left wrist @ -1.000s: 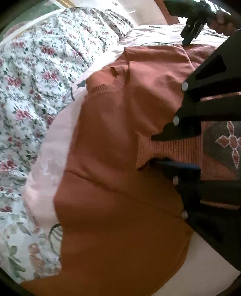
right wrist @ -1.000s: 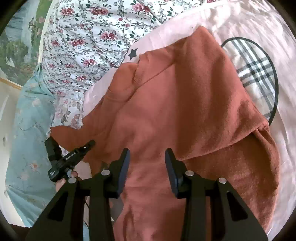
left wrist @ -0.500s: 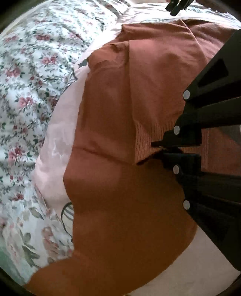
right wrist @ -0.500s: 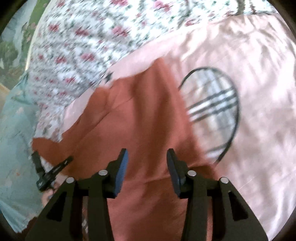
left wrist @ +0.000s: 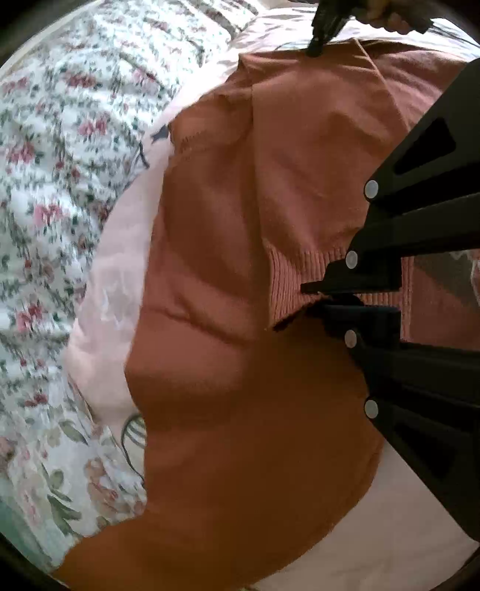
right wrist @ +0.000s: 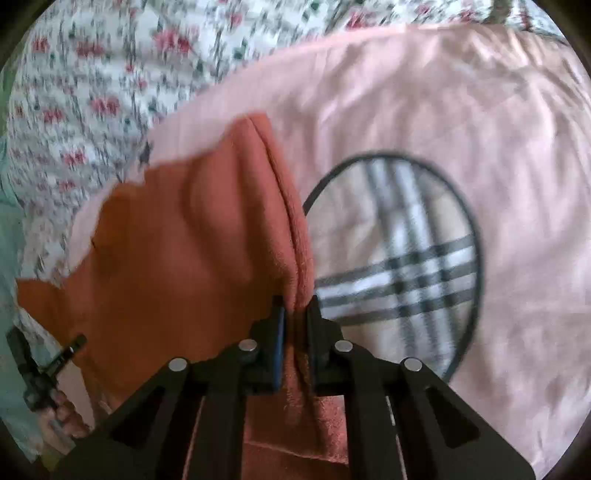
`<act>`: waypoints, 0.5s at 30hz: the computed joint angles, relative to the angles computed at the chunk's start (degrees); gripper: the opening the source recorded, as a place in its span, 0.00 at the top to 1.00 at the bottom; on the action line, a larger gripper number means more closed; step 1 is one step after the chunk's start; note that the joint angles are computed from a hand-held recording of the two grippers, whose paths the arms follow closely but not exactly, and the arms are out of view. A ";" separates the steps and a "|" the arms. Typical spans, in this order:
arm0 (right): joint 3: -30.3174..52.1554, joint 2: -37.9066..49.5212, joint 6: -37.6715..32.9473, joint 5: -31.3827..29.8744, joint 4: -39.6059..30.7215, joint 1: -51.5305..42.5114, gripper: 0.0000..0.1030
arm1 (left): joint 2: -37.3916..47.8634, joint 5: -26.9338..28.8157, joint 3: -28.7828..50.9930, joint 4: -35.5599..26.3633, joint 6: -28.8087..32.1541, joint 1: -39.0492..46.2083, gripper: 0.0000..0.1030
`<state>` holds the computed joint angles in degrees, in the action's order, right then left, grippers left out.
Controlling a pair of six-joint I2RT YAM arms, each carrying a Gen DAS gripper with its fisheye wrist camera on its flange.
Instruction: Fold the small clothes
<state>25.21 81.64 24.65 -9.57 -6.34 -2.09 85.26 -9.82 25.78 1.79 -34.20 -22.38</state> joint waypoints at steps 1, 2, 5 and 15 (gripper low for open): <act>-0.20 -0.07 -0.36 0.82 0.05 -0.06 0.89 | 0.71 -1.10 0.70 -0.33 0.00 -1.21 0.98; -0.30 0.61 -0.44 1.59 0.32 -0.06 0.90 | 2.07 -2.34 1.57 -0.56 0.04 -2.34 0.98; -0.40 3.19 -0.21 1.84 1.77 -0.30 0.89 | 5.78 -2.86 2.61 0.19 -0.40 -2.36 0.98; 0.70 -0.48 5.83 12.98 -6.57 17.88 0.72 | 1.87 0.54 -1.17 -0.17 -0.47 0.45 0.85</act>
